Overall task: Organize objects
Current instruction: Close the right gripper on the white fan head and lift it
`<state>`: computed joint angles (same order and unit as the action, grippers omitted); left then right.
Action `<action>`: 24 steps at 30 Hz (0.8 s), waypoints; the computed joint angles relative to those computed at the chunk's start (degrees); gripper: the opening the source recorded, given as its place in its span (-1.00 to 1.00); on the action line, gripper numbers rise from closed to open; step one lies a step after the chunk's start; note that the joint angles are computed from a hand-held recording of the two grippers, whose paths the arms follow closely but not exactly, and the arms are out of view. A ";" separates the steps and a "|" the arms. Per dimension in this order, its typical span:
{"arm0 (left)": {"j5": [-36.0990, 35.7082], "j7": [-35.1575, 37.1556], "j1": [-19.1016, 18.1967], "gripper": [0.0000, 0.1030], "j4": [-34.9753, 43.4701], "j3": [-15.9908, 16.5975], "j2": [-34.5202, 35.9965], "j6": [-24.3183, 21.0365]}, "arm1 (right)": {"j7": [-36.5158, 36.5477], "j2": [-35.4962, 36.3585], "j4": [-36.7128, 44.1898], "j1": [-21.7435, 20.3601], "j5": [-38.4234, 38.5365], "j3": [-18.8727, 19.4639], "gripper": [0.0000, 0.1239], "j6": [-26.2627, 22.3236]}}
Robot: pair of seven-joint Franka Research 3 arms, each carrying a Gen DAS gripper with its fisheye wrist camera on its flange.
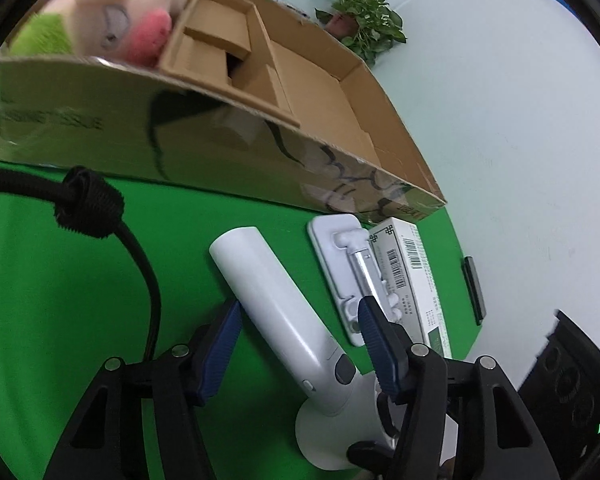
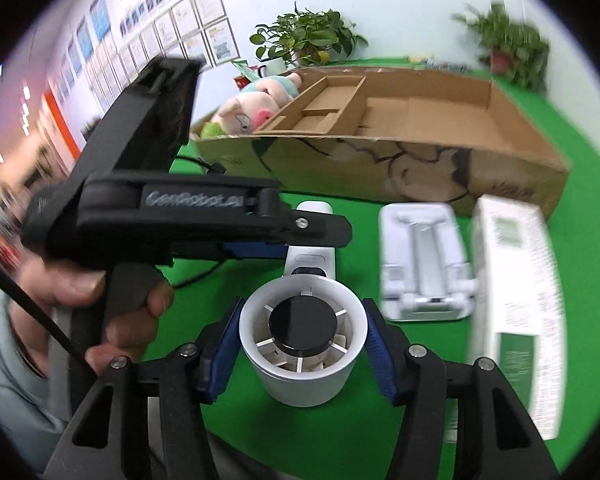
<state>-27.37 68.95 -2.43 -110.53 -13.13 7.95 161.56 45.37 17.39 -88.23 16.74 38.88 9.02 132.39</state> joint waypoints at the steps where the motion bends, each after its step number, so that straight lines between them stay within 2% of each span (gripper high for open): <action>1: 0.72 -0.83 -0.11 0.13 -0.66 0.29 -0.71 0.22 | 1.30 1.50 2.40 -1.05 2.22 0.29 -0.09 -3.88; 4: 3.59 -3.50 -0.61 0.13 -1.15 1.27 -1.69 -0.18 | 5.13 5.70 8.30 -3.82 7.27 0.85 -0.10 -13.13; 7: 5.82 -4.69 -0.78 0.13 0.10 1.56 -1.25 -1.66 | 5.07 6.10 8.77 -4.53 8.17 0.69 -0.09 -13.86; 11: 7.92 -5.31 -1.11 0.13 3.80 1.12 1.50 -3.40 | 4.44 4.24 6.82 -3.16 4.34 -0.46 -0.08 -9.12; 14: 8.38 -5.04 -0.83 0.13 6.11 0.49 3.21 -4.73 | 3.65 2.17 4.34 -2.23 1.09 -1.25 0.14 -3.72; 17: 8.62 -5.17 -0.59 0.13 7.42 -0.02 4.26 -5.49 | -0.48 -1.67 -0.94 -1.47 -1.11 -1.38 0.22 4.49; 20: 8.98 -5.49 -0.50 0.13 8.04 -0.26 4.87 -5.73 | -7.76 -4.68 -5.24 -1.49 -0.06 -0.53 0.22 9.80; 22: 8.85 -5.72 -0.39 0.13 8.22 -0.48 5.14 -5.75 | -12.73 -5.82 -6.72 -1.57 1.65 0.01 0.23 10.14; 24: 9.46 -6.39 -0.45 0.02 8.75 -0.37 5.57 -6.22 | -12.83 -5.37 -6.62 -0.58 0.25 -0.31 0.23 10.20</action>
<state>-17.92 62.56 -2.89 -101.78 -13.49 13.52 155.34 32.54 12.03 -94.86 16.16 39.14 8.70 142.59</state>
